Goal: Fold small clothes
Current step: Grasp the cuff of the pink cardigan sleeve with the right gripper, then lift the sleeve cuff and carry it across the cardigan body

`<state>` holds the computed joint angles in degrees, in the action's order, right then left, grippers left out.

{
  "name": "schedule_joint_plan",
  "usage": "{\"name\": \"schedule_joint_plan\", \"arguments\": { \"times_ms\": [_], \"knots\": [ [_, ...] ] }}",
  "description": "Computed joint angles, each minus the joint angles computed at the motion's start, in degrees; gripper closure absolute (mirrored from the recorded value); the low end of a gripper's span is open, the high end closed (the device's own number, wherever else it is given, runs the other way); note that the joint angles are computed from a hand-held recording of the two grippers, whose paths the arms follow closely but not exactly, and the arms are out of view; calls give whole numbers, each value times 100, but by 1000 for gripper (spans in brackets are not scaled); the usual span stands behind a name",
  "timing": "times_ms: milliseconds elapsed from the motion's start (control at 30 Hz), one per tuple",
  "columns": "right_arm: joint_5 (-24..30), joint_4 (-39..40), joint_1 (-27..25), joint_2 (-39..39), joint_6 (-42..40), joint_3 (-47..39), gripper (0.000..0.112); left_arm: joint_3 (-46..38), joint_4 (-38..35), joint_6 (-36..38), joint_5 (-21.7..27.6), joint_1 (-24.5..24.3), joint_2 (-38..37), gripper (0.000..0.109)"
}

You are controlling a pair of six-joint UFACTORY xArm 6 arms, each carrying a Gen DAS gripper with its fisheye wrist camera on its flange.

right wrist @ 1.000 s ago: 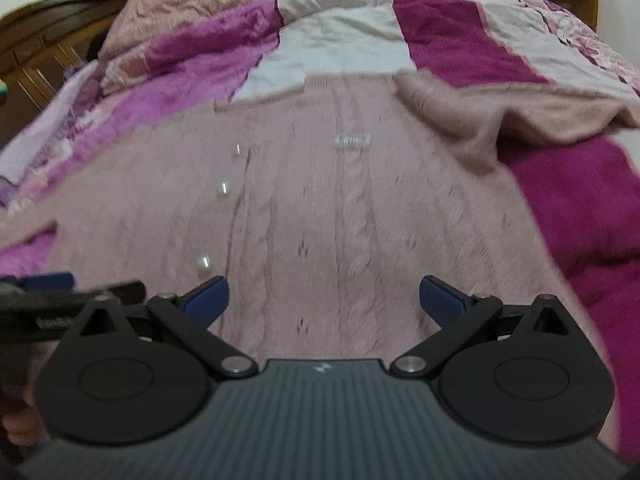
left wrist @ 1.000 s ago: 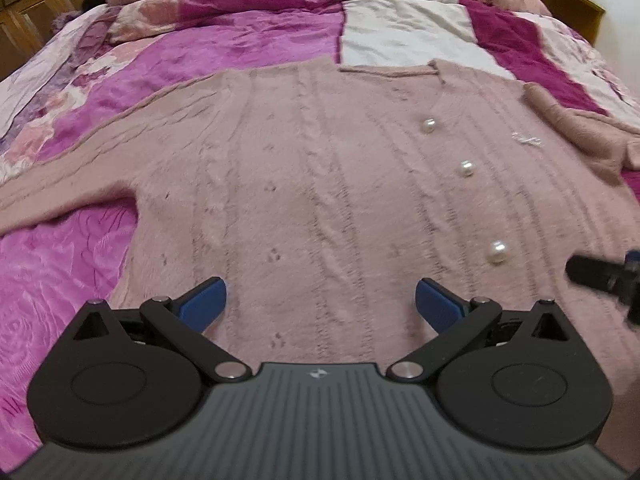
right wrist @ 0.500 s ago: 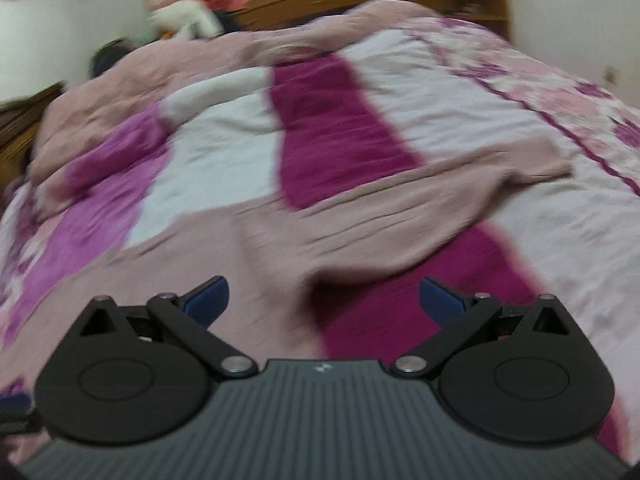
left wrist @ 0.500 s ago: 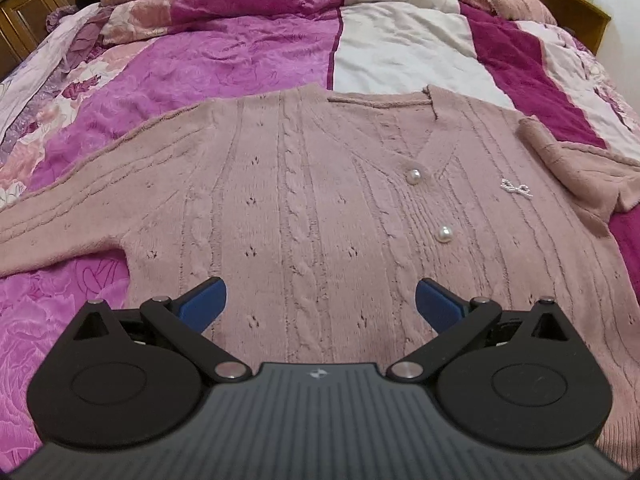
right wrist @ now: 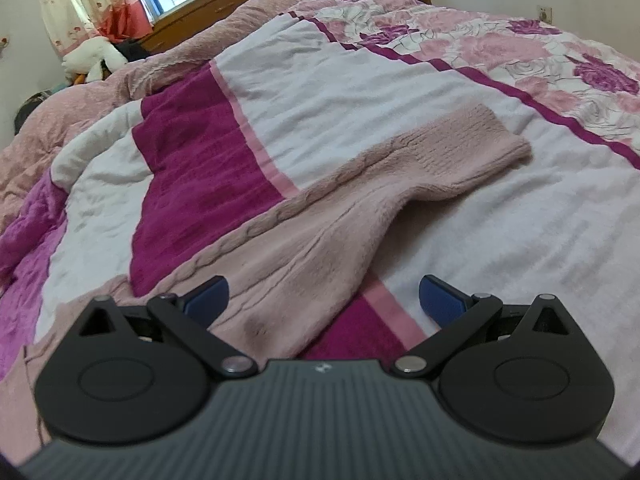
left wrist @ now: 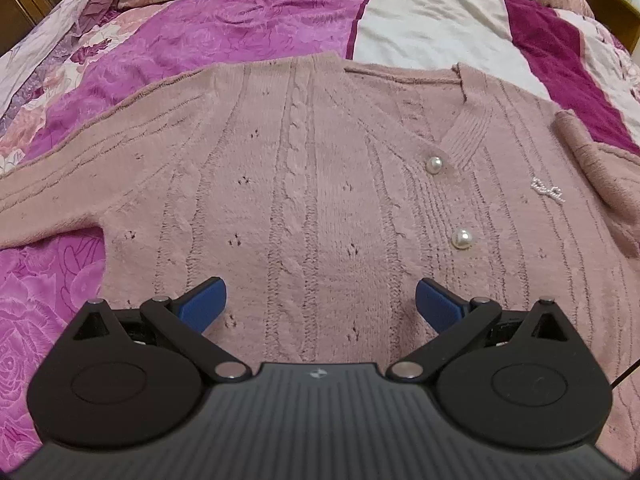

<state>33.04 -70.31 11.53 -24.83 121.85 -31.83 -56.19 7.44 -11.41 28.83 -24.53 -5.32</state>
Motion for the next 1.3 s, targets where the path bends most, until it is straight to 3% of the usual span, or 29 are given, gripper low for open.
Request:
{"name": "schedule_joint_plan", "arguments": {
  "times_ms": [367,433,567,633,700,867,1200,1300],
  "knots": [
    [-268,-1665,-427,492,1106,-213,13,-96,147,-32,129,-23,152,6],
    [-107,-1649,-405,494,1073,-224,29,-69,218,-50,126,-5,125,6],
    [121,-1756,-374,253,1361,-66,49,-94,627,-313,295,30,95,6],
    [129,-1688,-394,103,1287,-10,67,-43,715,-333,290,73,44,6],
    [76,-1659,-433,-49,1156,43,99,3,703,-323,279,107,3,6],
    [-93,-1646,-524,-508,1121,173,103,105,436,-73,253,162,-142,6],
    [2007,-1295,806,-1555,860,114,104,171,66,148,356,380,-351,6],
    [2339,-1288,1196,-1611,672,-38,104,182,35,188,320,447,-393,6]
  ]
}}
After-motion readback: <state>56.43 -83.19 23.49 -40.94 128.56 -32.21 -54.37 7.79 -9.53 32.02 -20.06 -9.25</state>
